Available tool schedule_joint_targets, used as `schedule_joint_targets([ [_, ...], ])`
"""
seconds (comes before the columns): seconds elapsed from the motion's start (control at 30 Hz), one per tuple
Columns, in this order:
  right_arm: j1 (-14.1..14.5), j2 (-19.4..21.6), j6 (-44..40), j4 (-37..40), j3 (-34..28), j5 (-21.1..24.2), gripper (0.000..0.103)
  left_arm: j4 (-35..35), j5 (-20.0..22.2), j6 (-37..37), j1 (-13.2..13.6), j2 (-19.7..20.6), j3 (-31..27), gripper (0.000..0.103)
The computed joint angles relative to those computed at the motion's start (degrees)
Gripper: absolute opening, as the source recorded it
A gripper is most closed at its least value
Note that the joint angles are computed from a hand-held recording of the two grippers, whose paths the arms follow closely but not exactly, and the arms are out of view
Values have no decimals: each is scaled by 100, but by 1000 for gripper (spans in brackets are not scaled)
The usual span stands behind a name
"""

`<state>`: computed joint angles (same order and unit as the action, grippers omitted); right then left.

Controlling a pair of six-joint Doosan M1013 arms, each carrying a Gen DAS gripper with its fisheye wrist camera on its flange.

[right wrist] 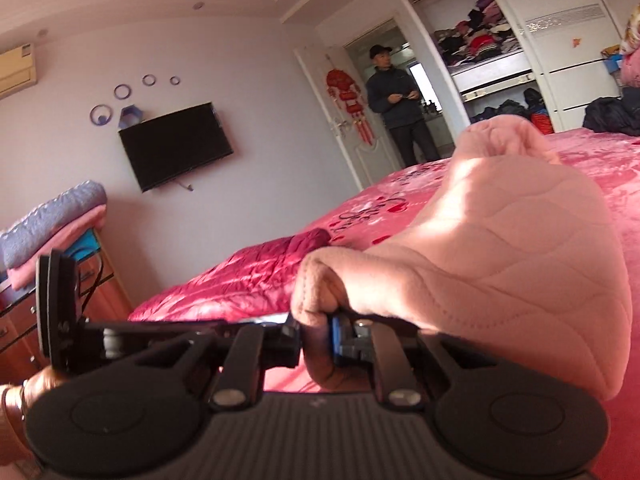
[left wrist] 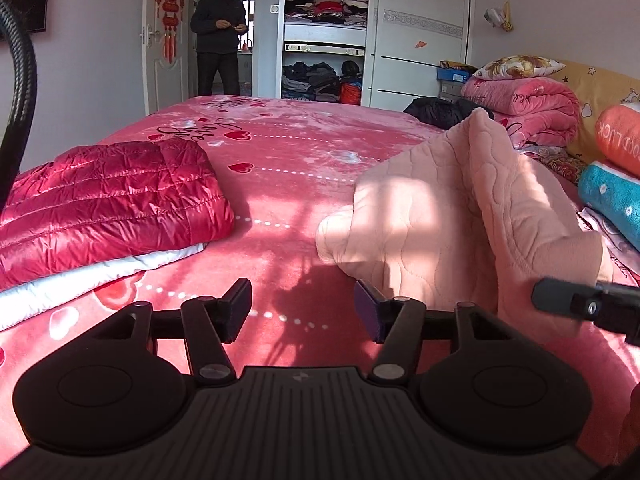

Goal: Fold large clothes

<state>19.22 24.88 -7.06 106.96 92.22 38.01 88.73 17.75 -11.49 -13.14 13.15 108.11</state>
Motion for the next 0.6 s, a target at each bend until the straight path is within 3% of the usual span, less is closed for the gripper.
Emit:
schedule_joint_targets([
  [0.27,303,-409,631,-748,610,120,12,422,-229,-355,43,-420,275,77],
  [0.43,381,-690,1148,-809,935,29,12,162,-427,-82,5,-539,380,79],
  [0.6,514,-654,1800,-1588,893,-369,12,-209,-668,233,27,-550,460,79],
])
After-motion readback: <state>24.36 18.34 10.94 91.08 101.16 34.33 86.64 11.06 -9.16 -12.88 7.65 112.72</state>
